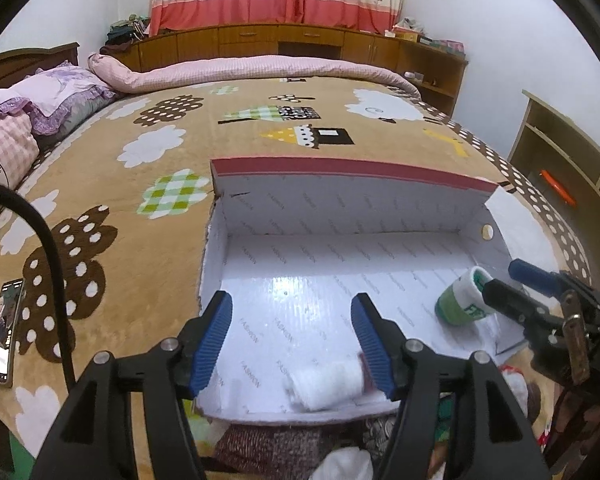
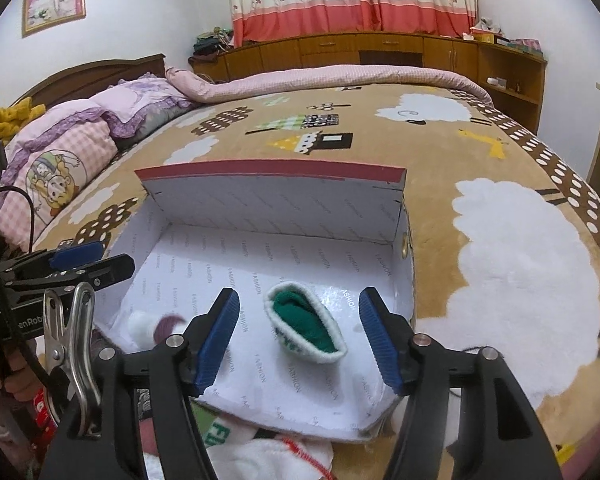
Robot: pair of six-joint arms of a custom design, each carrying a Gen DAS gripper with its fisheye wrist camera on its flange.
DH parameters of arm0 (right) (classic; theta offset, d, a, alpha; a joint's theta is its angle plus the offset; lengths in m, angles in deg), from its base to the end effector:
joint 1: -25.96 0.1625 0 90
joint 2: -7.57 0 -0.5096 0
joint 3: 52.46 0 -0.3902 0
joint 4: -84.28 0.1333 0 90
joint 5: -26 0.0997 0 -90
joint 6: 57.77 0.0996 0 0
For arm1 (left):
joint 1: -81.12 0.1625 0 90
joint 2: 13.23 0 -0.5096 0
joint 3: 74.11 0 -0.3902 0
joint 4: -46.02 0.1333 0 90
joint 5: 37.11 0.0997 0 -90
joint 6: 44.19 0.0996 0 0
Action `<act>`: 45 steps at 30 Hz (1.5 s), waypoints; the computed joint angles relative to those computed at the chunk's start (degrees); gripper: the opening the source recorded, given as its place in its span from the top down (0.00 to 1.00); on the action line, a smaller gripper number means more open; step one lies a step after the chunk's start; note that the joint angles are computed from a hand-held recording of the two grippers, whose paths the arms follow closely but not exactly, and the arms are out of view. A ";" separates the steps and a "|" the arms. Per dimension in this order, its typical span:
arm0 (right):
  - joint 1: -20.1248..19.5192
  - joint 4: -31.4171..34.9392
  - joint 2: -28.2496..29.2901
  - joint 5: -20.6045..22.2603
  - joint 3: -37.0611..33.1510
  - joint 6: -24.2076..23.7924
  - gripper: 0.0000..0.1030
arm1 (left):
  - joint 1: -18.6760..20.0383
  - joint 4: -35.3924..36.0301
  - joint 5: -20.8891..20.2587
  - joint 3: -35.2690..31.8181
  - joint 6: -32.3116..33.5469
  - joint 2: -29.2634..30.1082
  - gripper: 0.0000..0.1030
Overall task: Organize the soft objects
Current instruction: 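Open the left gripper to drop the towel while right releases the FIRST sock in the box, then move both grippers back from the shoebox to the pile of soft items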
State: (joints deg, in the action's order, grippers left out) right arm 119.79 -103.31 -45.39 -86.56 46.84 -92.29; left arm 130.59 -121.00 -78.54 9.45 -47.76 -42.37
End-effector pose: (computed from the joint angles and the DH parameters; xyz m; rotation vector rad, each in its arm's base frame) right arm 0.1423 -0.7026 0.3072 0.5638 -2.3111 0.9704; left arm -0.3550 -0.7352 0.0708 0.5473 2.3104 -0.8385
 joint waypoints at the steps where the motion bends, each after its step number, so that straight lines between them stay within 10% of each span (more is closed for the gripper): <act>1: 0.12 -0.24 -0.14 0.02 0.30 -0.09 0.38 | -0.13 -0.14 0.07 0.37 -0.13 -0.18 0.35; 45: 1.92 -12.45 -7.55 2.13 17.98 0.21 0.38 | -4.60 -2.79 -0.26 19.62 -10.02 -9.83 0.34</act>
State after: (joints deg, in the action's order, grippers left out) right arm 121.70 -115.75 -52.94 -84.44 64.83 -92.08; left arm 125.99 -123.79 -78.80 29.07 -57.77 -52.20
